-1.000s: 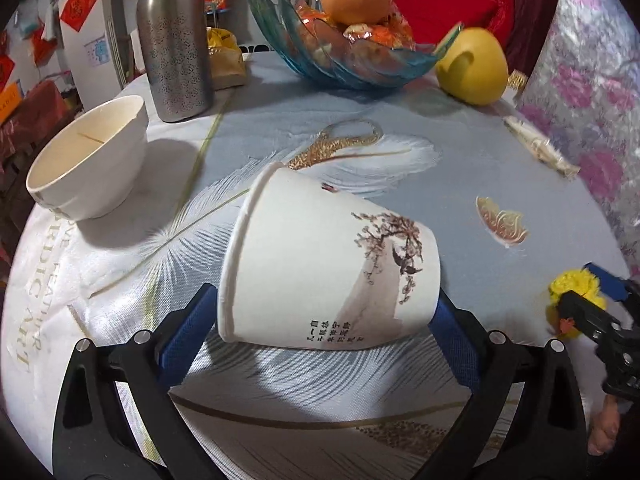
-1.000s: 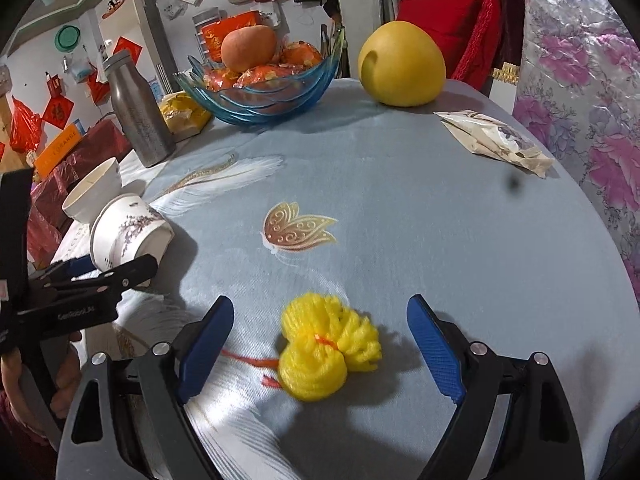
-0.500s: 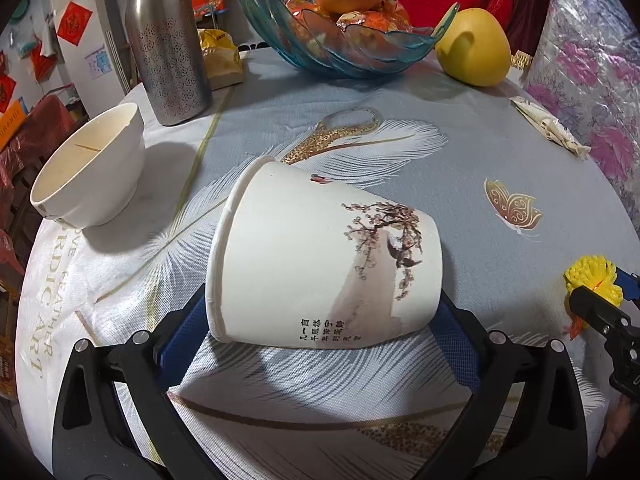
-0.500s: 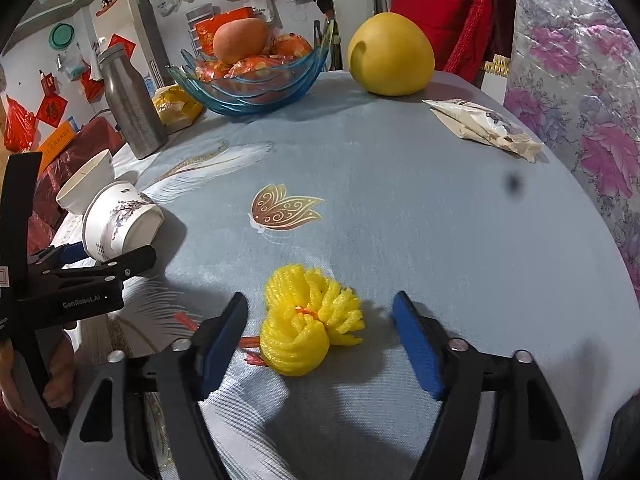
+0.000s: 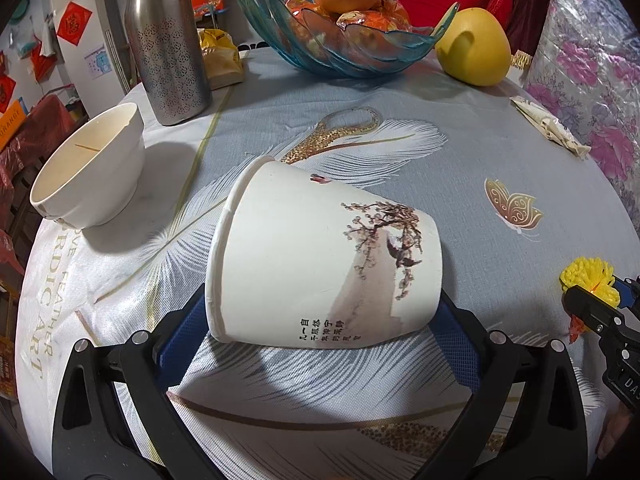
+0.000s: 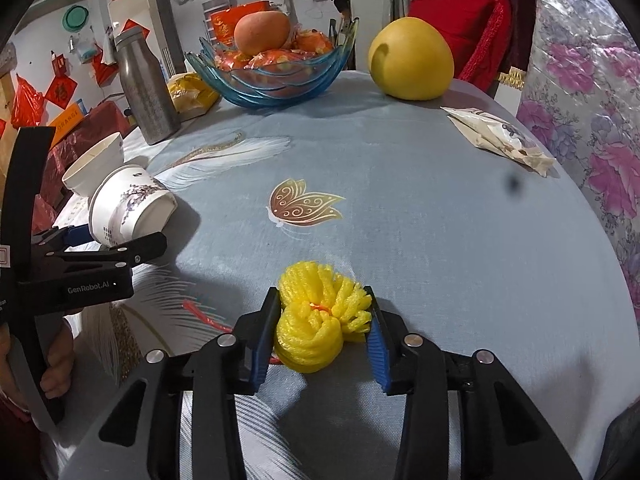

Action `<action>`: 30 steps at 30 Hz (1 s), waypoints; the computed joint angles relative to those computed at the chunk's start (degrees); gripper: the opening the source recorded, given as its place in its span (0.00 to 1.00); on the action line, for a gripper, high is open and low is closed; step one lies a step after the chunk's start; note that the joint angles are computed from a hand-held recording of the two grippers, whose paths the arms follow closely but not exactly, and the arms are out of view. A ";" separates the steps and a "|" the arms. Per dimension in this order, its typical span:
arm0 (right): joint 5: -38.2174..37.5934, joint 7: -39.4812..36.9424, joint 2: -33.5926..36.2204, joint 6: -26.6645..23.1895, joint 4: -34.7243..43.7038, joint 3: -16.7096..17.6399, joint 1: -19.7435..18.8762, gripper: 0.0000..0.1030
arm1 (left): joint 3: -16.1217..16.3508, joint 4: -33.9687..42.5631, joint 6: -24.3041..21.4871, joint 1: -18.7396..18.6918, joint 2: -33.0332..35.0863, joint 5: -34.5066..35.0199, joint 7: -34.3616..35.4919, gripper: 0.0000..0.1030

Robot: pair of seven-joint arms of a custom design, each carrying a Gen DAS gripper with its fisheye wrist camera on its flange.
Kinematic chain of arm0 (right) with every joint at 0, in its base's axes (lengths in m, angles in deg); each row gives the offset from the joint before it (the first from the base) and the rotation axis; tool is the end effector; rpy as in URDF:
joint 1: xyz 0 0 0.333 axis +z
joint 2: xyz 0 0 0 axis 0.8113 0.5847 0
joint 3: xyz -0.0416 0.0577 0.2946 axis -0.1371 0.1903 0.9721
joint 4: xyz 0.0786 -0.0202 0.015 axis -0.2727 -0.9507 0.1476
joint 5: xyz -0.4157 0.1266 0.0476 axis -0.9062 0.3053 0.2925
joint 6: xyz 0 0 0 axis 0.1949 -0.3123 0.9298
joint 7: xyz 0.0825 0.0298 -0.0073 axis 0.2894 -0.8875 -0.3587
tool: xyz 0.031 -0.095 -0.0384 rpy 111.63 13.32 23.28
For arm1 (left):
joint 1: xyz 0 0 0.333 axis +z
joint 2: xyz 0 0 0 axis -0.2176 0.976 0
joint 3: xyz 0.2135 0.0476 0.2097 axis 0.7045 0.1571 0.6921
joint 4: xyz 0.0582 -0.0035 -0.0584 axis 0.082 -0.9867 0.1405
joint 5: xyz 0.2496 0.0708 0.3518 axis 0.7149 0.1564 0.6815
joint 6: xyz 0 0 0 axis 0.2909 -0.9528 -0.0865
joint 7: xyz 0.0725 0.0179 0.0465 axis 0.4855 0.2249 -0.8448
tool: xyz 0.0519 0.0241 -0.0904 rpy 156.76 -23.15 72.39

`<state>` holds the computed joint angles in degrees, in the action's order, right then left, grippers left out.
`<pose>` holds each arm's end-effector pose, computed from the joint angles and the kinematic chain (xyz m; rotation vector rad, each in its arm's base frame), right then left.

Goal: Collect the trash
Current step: 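Lift both held items and carry them toward the red wastebasket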

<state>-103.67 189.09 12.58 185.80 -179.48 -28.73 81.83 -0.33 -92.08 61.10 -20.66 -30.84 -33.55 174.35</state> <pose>0.4920 0.3740 0.4507 -1.3118 2.2744 -0.5161 0.6860 -0.2303 0.5057 -1.1391 2.5302 -0.8060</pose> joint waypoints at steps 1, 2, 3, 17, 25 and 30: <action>-0.02 0.09 -0.03 0.12 -0.05 -0.01 -0.01 0.40 | 0.01 0.00 0.00 -0.01 0.00 0.00 0.00 0.94; -0.05 0.14 -0.11 0.25 -0.18 -0.02 -0.02 0.40 | 0.00 -0.01 0.03 -0.06 -0.01 0.02 -0.08 0.94; -0.05 0.14 -0.11 0.26 -0.18 -0.02 -0.03 0.40 | 0.00 0.04 -0.01 -0.05 0.02 -0.01 -0.06 0.94; -0.04 0.20 -0.22 0.25 -0.27 0.04 -0.04 0.40 | -1.12 -3.00 2.54 1.37 -2.54 -7.02 5.99 0.81; -0.09 0.33 -0.22 0.98 -0.39 -0.03 -0.12 0.41 | -2.15 -12.17 16.23 1.25 -8.93 -15.91 17.48 0.81; -0.10 0.34 -0.40 1.59 -0.75 -0.10 -0.27 0.42 | -1.85 -14.77 19.82 0.46 -11.14 -20.81 22.78 0.81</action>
